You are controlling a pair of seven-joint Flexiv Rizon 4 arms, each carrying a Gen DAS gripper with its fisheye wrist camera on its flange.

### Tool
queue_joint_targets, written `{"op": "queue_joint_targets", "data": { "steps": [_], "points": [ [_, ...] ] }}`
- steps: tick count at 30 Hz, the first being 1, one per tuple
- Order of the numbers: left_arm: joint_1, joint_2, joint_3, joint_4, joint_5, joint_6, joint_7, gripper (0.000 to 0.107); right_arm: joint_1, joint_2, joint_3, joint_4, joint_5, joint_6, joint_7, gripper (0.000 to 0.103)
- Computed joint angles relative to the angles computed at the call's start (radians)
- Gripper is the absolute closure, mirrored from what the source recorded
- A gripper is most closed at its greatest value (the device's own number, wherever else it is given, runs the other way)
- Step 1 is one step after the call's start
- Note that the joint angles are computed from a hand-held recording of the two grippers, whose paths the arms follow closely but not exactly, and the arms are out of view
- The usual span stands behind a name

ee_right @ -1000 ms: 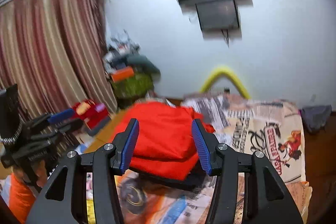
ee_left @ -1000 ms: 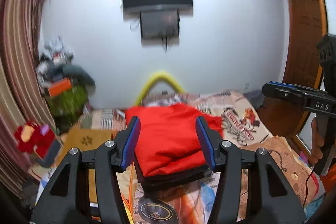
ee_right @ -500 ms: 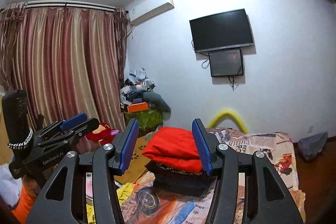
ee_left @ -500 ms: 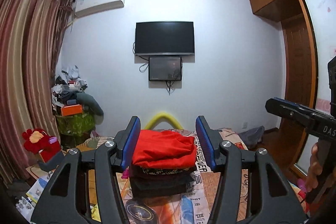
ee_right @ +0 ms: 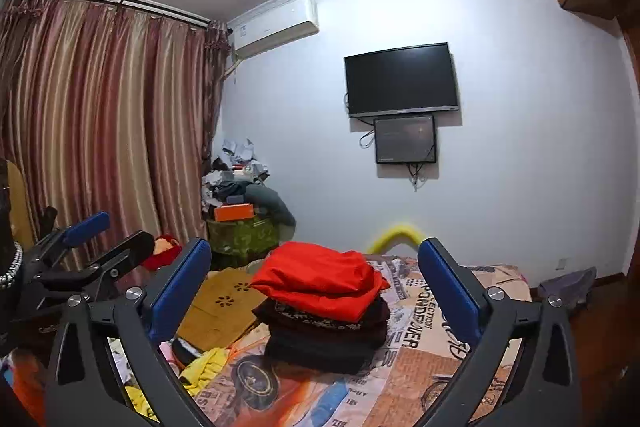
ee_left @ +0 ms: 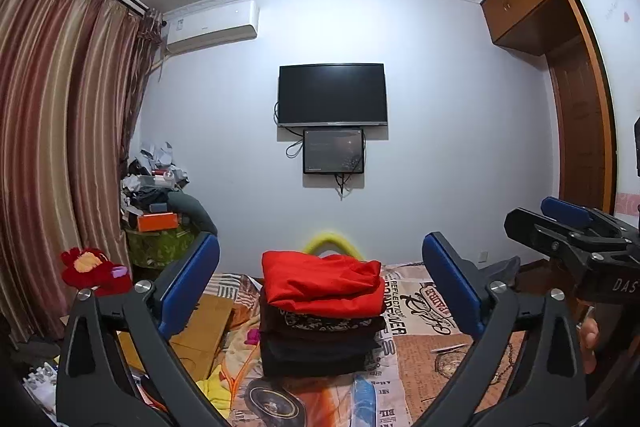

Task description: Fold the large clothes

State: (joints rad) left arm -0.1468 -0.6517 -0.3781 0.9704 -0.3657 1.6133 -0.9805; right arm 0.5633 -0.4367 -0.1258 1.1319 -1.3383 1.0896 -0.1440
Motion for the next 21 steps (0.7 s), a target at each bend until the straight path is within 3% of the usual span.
{"op": "queue_joint_targets", "data": {
  "steps": [5, 21],
  "points": [
    [0.02, 0.008, -0.036, 0.026, -0.005, 0.007, 0.016, 0.004, -0.008, 0.03, 0.009, 0.054, -0.019, 0.015, 0.042, 0.0],
    [0.01, 0.001, -0.009, 0.025, 0.005, -0.003, -0.008, 0.004, -0.019, 0.046, 0.047, 0.089, -0.028, -0.018, 0.041, 0.0]
  ]
}}
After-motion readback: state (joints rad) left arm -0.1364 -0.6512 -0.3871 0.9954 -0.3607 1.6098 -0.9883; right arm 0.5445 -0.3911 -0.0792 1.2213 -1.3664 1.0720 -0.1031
